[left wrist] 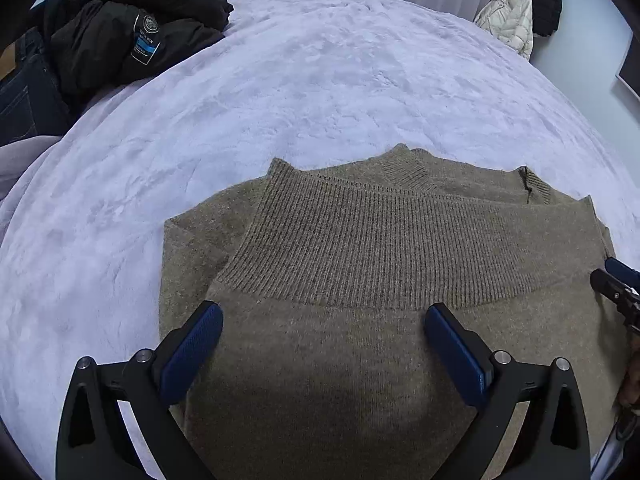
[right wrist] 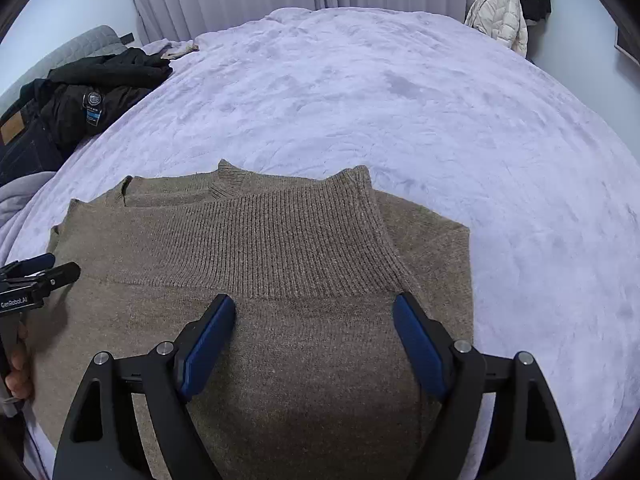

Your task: Fold small clothes

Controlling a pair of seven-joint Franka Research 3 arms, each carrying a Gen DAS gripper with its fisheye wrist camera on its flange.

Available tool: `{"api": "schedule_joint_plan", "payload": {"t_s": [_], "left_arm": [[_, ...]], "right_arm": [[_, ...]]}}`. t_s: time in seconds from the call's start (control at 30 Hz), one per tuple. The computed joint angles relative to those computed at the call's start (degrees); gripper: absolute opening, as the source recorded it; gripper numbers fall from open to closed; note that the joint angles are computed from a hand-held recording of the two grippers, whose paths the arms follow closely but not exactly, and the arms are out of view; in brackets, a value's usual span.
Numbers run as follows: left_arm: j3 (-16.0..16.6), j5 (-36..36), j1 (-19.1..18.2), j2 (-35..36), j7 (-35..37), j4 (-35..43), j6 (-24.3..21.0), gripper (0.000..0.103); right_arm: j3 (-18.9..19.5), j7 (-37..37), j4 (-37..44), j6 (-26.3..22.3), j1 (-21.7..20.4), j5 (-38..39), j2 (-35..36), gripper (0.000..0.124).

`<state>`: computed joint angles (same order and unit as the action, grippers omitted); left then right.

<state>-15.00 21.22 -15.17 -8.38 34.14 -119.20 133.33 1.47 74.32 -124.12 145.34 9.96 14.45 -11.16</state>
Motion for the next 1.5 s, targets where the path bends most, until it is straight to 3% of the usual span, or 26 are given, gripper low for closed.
{"api": "schedule_joint_plan", "payload": {"t_s": [0.03, 0.13, 0.33, 0.47, 0.57, 0.7, 0.8, 0.93, 1.07, 1.3, 1.43, 1.5], "left_arm": [[-0.1, 0.6, 0.1, -1.9, -1.4, -1.1, -0.1, 0.103], [1.3, -1.9, 0.1, -10.7, -3.2, -9.2, 6.3, 0.102], [5.7, -13.1, -1.7, -21.2, -0.9, -22.1, 9.1, 0.102], [6.6, -18.8, -2.4, -21.3, 0.5, -25.1, 14.3, 0.102], [8.1, -23.0, -4.6, -17.1, 4.8, -22.7, 17.4, 0.102], [5.3, -21.7, -3.6, -8.9, 8.8, -14.1, 11.8, 0.102], [2.7, -18.2, -1.7, -6.9, 6.4, -11.3, 8.6, 0.103], [2.1, -17.4, -1.1, -7.7, 4.7, -12.2, 9.4, 0.100], [2.3, -17.1, -1.2, -9.4, 4.6, -13.1, 10.3, 0.069], [2.7, -18.1, -1.1, -10.4, 5.4, -14.2, 10.8, 0.063], [2.1, -16.4, -0.7, -10.8, 4.4, -14.2, 10.4, 0.059], [2.0, -16.1, -0.7, -10.3, 4.0, -13.9, 10.4, 0.058]], "right_arm": [[0.6, 1.5, -0.2, 0.0, -0.4, -2.2, -0.5, 0.083], [2.7, 7.1, -3.4, 2.7, -1.4, -8.7, -5.0, 0.084], [2.6, 3.7, -11.2, 3.9, 2.3, -3.9, -14.2, 0.084], [4.0, 3.3, -14.7, 4.4, 4.1, -2.8, -16.7, 0.084], [5.2, 3.4, -16.0, 3.2, 5.0, -3.2, -17.7, 0.084], [6.0, 4.0, -17.2, 3.3, 5.0, -4.4, -18.7, 0.084], [5.9, 4.7, -16.5, 2.4, 4.4, -5.1, -18.5, 0.084], [7.1, 7.0, -14.2, 1.7, 2.4, -8.2, -16.4, 0.084], [10.1, 14.5, -7.2, -1.8, -0.6, -15.0, -9.7, 0.084], [11.1, 27.5, 7.5, -7.9, 1.1, -27.1, 4.5, 0.084], [9.3, 32.7, 14.8, -12.5, 3.9, -31.0, 11.4, 0.092], [8.1, 34.3, 15.3, -12.6, 5.5, -32.9, 12.1, 0.094]]}}
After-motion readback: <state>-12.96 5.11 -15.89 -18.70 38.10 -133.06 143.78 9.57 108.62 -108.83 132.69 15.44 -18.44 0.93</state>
